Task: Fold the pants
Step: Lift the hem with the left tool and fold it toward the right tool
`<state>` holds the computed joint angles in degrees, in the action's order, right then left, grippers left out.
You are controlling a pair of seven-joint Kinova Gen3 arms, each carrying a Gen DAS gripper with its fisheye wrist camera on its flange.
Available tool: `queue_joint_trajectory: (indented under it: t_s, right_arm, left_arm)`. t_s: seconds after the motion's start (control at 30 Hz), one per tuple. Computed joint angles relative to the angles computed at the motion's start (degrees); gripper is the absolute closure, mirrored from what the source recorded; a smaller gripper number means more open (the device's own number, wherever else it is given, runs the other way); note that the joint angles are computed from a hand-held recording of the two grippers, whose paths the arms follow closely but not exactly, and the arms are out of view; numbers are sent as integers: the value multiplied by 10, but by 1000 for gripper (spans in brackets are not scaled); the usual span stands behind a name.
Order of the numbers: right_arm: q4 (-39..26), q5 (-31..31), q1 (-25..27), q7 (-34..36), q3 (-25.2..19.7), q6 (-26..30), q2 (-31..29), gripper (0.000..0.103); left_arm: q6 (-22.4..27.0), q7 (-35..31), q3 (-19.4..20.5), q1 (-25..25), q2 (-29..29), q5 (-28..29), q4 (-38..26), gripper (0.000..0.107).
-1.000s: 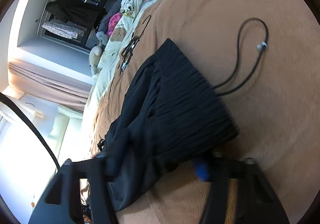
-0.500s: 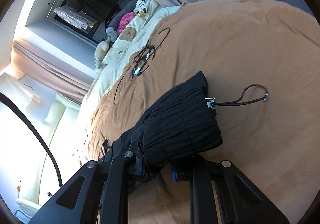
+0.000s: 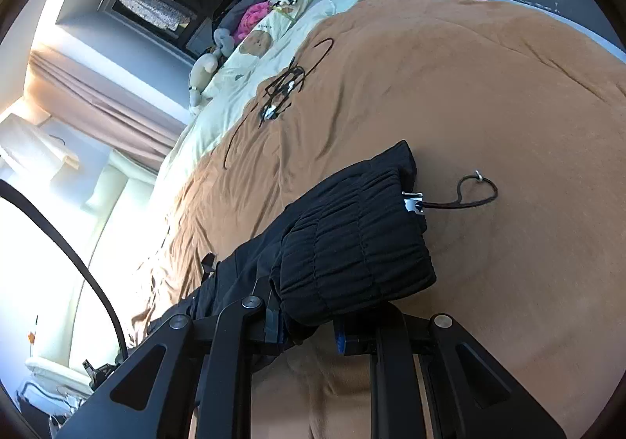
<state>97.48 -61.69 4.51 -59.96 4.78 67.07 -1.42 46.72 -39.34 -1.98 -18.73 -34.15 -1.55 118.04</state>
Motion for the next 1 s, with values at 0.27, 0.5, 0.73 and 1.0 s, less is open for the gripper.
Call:
queue_joint_trajectory:
  t_s: [0.27, 0.5, 0.73, 1.0]
  right_arm:
    - [-4, 10, 13, 11, 18, 41, -16, 89]
    - [-1, 18, 23, 23, 36, 70, -31, 89]
    - [-1, 30, 28, 24, 48, 88, -43, 89]
    - [10, 49, 25, 15, 53, 92, -52, 89]
  left_arm:
    - [54, 13, 2, -1, -78, 8, 24, 106]
    - [95, 21, -4, 3, -132, 13, 37, 106]
    - [136, 19, -5, 9, -169, 16, 30, 106]
    - [164, 16, -21, 15, -201, 17, 50, 106]
